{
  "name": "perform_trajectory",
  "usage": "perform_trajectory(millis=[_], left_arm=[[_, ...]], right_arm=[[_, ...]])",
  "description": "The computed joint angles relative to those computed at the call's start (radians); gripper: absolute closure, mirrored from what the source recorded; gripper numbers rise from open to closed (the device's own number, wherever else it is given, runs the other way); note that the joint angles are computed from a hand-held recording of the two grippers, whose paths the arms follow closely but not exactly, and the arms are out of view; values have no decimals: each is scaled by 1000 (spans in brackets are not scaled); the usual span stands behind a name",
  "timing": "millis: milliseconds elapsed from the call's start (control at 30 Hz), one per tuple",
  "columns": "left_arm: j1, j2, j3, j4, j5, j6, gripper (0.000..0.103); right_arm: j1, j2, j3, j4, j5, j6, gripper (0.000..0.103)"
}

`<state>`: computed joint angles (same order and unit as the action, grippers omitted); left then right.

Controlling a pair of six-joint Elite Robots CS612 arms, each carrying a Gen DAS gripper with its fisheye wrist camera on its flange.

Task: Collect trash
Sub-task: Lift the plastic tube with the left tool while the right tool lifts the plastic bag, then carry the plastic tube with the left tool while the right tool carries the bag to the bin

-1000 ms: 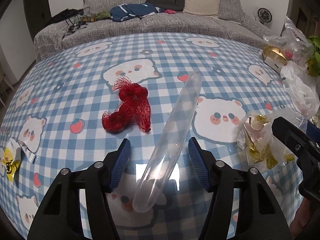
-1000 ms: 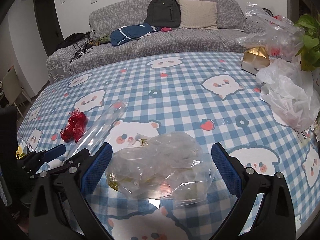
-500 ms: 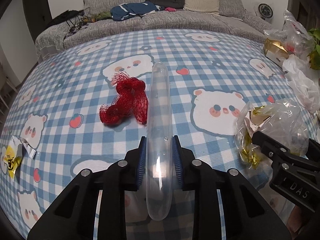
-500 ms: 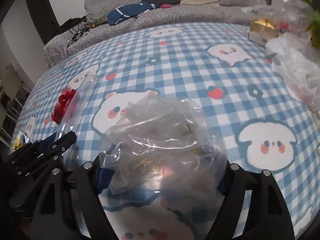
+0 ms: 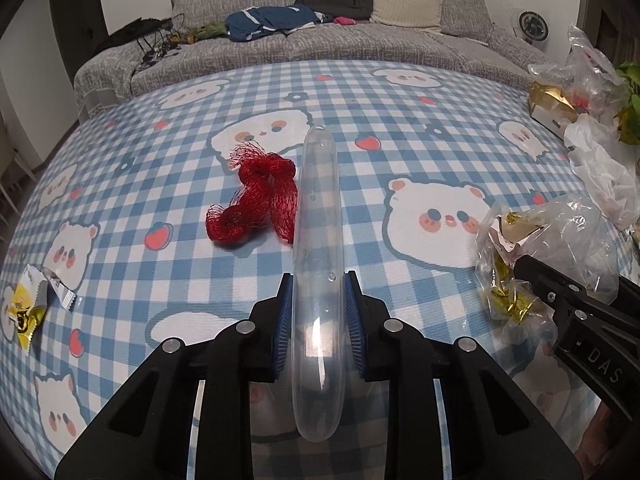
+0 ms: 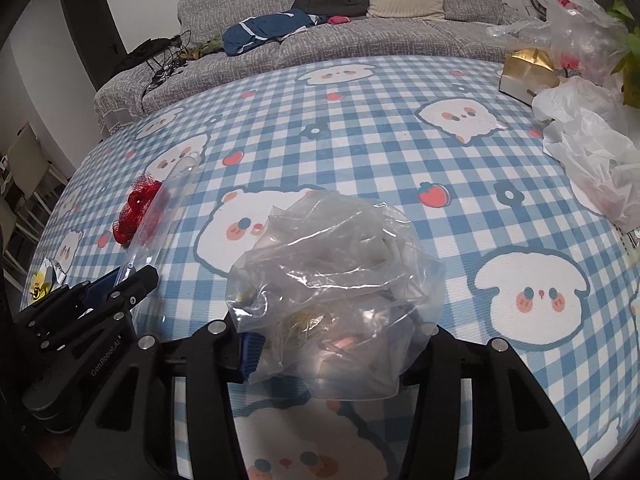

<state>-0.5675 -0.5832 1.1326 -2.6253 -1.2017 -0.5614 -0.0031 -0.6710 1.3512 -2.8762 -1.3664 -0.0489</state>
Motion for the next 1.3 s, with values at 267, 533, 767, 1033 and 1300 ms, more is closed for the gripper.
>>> perform_trajectory(millis=[267,533,767,1033,1300], left_arm=[[-5,-23,29,-19,4,-9,78],[-12,-52,74,-39,2,-23,78],[-27,-87,127,-68,7,-33,79],[-45,-145,223,-128,7,-49,79],[-50,-200,318,-173,17,-82,79]], right_arm=[[3,-18,25,-20,-42,-6,58],[3,-47,68,-52,-61,-15,58],[-1,-78,124,-86,-54,-10,58],[-1,-120,193,-127,-41,-9,58],[8,-152,250,-158,-30,-23,58]])
